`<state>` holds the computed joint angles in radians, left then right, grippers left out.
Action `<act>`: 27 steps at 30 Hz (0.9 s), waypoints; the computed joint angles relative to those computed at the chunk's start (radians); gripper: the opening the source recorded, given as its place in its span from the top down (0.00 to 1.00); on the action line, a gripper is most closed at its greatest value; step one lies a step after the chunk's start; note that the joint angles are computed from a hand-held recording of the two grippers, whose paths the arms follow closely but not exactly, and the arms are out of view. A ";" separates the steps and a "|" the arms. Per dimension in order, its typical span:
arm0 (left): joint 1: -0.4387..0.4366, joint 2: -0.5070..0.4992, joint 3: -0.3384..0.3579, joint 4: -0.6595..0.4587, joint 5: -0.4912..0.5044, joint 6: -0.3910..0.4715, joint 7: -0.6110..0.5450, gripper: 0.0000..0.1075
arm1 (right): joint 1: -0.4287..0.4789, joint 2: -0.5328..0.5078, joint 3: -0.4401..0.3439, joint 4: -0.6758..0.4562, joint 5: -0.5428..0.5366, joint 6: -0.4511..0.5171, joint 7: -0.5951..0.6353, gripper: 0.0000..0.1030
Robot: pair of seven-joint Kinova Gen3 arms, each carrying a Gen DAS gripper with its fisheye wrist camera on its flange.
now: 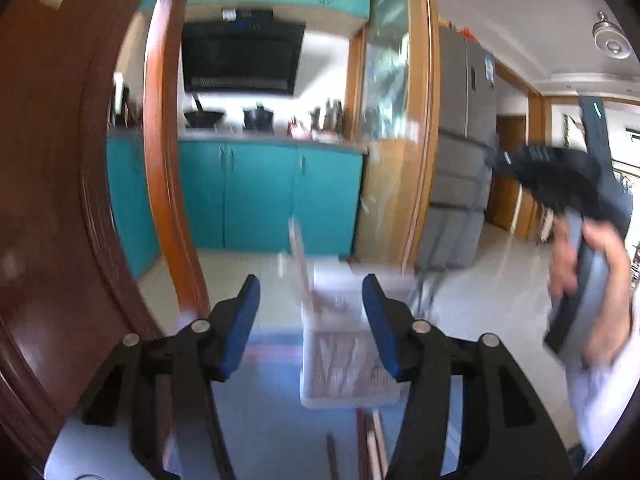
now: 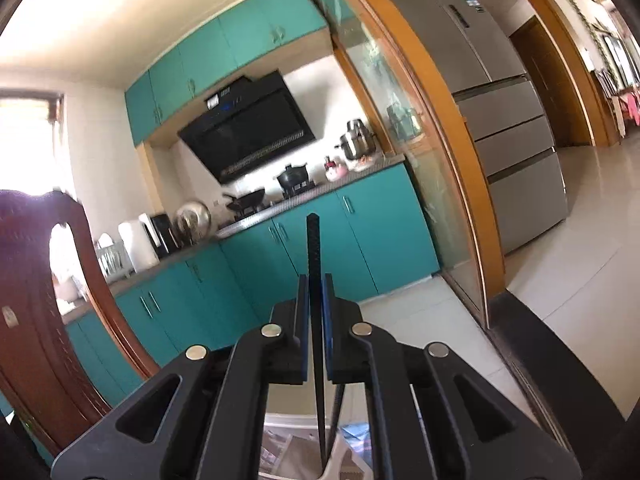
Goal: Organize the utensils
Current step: 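Open both grippers to drop the chopsticks into the white caddy, then move both open grippers back down to the remaining chopsticks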
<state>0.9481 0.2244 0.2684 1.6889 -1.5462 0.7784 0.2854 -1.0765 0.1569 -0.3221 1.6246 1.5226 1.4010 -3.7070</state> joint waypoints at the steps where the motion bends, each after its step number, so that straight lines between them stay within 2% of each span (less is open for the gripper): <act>1: -0.031 0.012 0.020 0.004 0.041 -0.027 -0.017 0.50 | 0.004 0.007 0.000 -0.007 -0.014 -0.012 0.016 0.93; 4: -0.170 0.060 0.150 0.004 0.163 -0.070 -0.088 0.50 | 0.001 0.023 0.003 -0.016 -0.052 -0.033 0.050 0.93; 7: -0.296 0.119 0.289 -0.037 0.285 -0.036 -0.210 0.50 | -0.009 0.024 -0.004 -0.005 -0.115 -0.041 0.070 0.91; 9: -0.371 0.139 0.369 -0.063 0.366 -0.019 -0.291 0.50 | 0.005 0.018 -0.037 0.009 -0.153 -0.037 0.071 0.77; 10: -0.393 0.142 0.384 -0.069 0.407 -0.023 -0.325 0.50 | 0.002 0.005 -0.034 0.023 -0.170 -0.056 0.076 0.69; 11: -0.399 0.137 0.380 -0.067 0.447 -0.037 -0.352 0.50 | -0.020 -0.011 -0.020 0.043 -0.188 -0.066 0.064 0.67; 14: -0.338 0.111 0.273 -0.048 0.552 -0.099 -0.422 0.50 | -0.049 -0.021 -0.043 0.086 -0.199 -0.031 0.022 0.67; 16: -0.253 0.112 0.180 -0.063 0.600 -0.084 -0.477 0.50 | -0.089 -0.012 -0.052 0.106 -0.215 0.023 -0.015 0.67; 18: -0.169 0.110 0.088 -0.076 0.641 -0.071 -0.518 0.50 | -0.081 -0.012 -0.086 0.112 -0.267 0.012 -0.021 0.67; 21: -0.068 0.098 -0.051 -0.077 0.734 -0.095 -0.579 0.50 | 0.044 0.038 -0.199 0.064 -0.389 -0.058 0.080 0.67; 23: -0.041 0.098 -0.092 -0.075 0.774 -0.103 -0.599 0.50 | 0.137 0.103 -0.263 0.023 -0.459 -0.123 0.161 0.67; 25: -0.026 0.099 -0.114 -0.072 0.801 -0.106 -0.609 0.50 | 0.210 0.167 -0.335 -0.022 -0.491 -0.123 0.242 0.67; 27: 0.036 0.095 -0.194 -0.072 0.851 -0.119 -0.644 0.50 | 0.249 0.223 -0.361 -0.068 -0.521 -0.139 0.311 0.67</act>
<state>0.9842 0.3192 0.0747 1.6167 -0.6953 0.6595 -0.3588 -0.8271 0.3798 -0.6829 1.5561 1.0020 1.2620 -3.3961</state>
